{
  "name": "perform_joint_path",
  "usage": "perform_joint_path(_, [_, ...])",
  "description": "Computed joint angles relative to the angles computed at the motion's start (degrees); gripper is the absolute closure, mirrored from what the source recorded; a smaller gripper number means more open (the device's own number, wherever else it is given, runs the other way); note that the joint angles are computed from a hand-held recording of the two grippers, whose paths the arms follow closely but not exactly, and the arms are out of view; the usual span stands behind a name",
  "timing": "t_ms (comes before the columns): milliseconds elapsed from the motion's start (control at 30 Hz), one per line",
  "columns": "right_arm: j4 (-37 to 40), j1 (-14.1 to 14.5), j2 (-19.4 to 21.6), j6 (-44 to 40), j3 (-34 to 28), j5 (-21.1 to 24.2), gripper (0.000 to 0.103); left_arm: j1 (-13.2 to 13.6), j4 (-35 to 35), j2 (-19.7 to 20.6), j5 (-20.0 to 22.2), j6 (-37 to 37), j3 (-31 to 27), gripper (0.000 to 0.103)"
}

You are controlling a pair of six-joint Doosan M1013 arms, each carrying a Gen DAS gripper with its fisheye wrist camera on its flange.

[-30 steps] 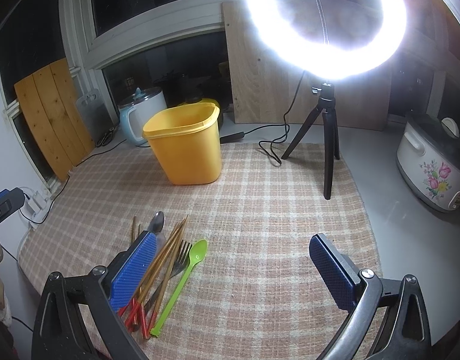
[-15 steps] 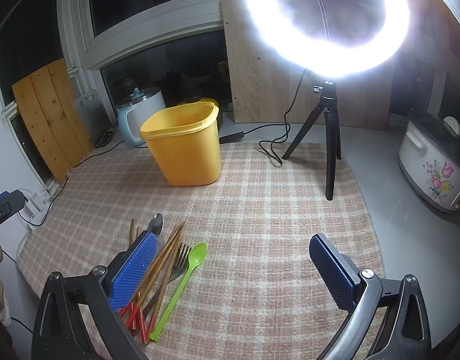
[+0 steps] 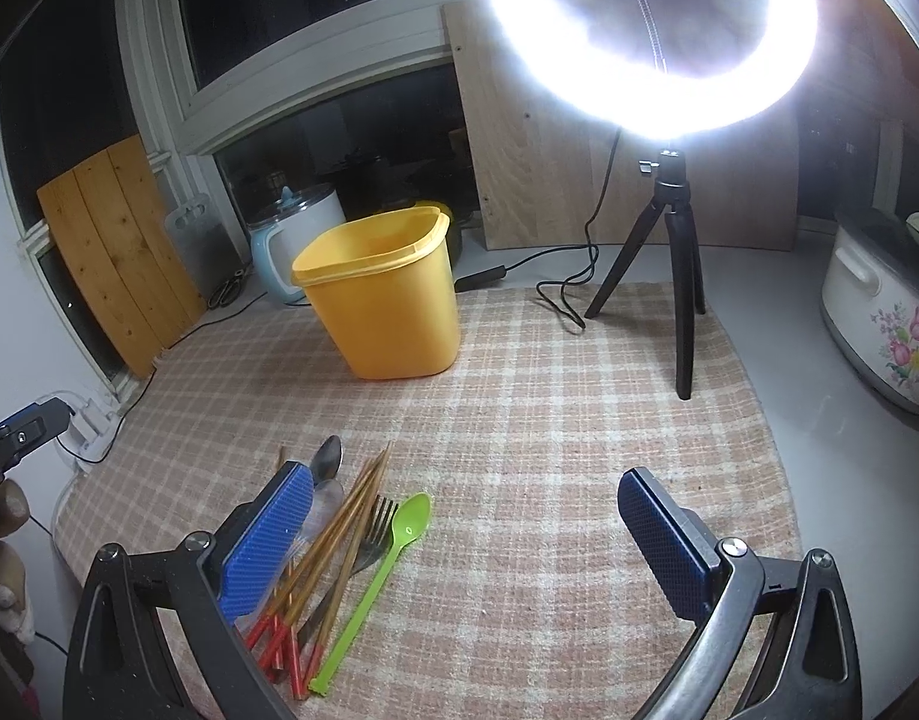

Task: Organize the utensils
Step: 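Lower both tools toward the utensil pile on the tablecloth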

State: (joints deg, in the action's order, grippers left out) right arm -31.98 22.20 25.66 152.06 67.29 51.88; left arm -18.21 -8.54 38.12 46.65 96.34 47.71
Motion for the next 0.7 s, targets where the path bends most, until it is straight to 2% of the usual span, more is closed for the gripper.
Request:
perform_joint_path(200, [7.29, -1.30, 0.88, -5.32, -0.35, 0.09, 0.002, 0.87, -1.46, 2.52, 4.81, 0.39, -2.74, 0.000])
perform_joint_path(267, [11.23, -1.98, 1.25, -7.94, -0.28, -0.47, 0.008, 1.18, -2.66, 3.36, 6.22, 0.89, -3.47, 0.000])
perform_joint_path(433, [22.39, -3.59, 1.66, -13.58, 0.61, -2.60, 0.020, 1.95, -5.85, 5.94, 12.22, 1.02, -6.64, 0.014])
perform_joint_path(500, [28.05, -4.31, 1.97, -16.42, 0.94, -3.43, 0.026, 2.32, -7.81, 7.11, 14.85, 0.72, -8.29, 0.023])
perform_joint_path(700, [37.62, -5.23, 3.19, -20.96, 0.78, -3.62, 0.040, 3.08, -13.06, 10.10, 21.47, 0.51, -12.45, 0.038])
